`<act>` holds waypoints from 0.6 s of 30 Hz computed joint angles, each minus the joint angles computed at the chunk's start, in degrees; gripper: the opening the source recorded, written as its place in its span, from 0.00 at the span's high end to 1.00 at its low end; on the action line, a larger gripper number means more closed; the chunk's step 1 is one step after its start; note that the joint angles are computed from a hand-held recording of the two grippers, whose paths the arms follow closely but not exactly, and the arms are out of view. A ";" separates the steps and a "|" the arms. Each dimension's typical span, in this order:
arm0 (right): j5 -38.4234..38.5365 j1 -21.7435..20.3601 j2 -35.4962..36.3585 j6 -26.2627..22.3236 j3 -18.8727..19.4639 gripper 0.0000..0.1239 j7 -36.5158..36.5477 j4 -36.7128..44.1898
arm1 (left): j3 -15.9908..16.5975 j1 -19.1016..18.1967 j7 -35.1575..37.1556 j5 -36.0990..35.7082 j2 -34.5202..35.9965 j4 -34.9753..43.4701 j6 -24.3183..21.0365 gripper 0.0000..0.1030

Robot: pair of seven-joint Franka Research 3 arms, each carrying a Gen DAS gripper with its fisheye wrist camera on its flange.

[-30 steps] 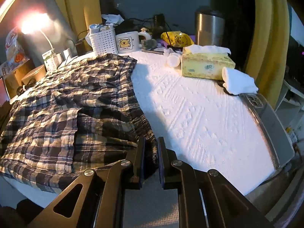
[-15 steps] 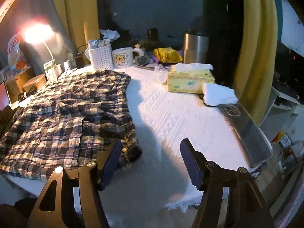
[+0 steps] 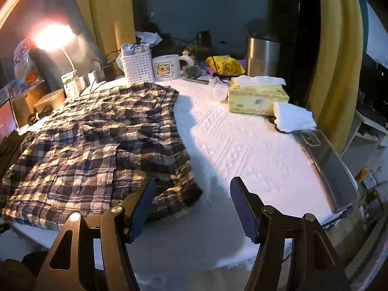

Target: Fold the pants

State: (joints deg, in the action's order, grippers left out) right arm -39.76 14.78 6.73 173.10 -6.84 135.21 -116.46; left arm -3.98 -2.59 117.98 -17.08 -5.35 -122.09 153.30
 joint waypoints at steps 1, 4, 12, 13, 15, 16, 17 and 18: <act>0.09 0.04 0.07 -0.10 0.09 0.46 -0.14 0.06 | -0.18 0.50 -1.58 2.51 0.07 -0.13 0.35 0.26; -0.35 0.37 0.13 -0.60 0.00 0.46 -0.01 0.46 | 0.44 0.75 -0.68 1.70 -0.06 -0.12 0.07 0.26; -4.30 -0.33 -0.61 -1.62 0.00 0.38 3.92 0.53 | 0.42 1.20 -1.65 4.95 -0.40 -0.78 3.10 0.26; -4.50 -0.51 -0.63 -1.65 0.14 0.38 4.14 0.56 | 0.50 1.19 -1.77 4.91 -0.26 -0.75 3.30 0.26; -4.84 -0.78 -0.64 -1.58 0.36 0.38 4.53 0.57 | 0.47 1.35 -2.65 5.29 0.49 -0.19 4.01 0.26; -5.25 -0.80 -0.63 -1.68 0.41 0.38 4.92 0.59 | 0.47 1.17 -1.99 4.42 0.60 -0.27 4.68 0.26; -5.22 -0.91 -0.57 -1.76 0.56 0.38 4.89 0.63 | 0.55 0.83 -0.32 2.91 0.64 -0.43 5.37 0.26; -5.27 -0.95 -0.57 -1.90 0.65 0.38 4.99 0.62 | 0.51 0.65 0.64 2.29 0.68 -0.61 5.87 0.26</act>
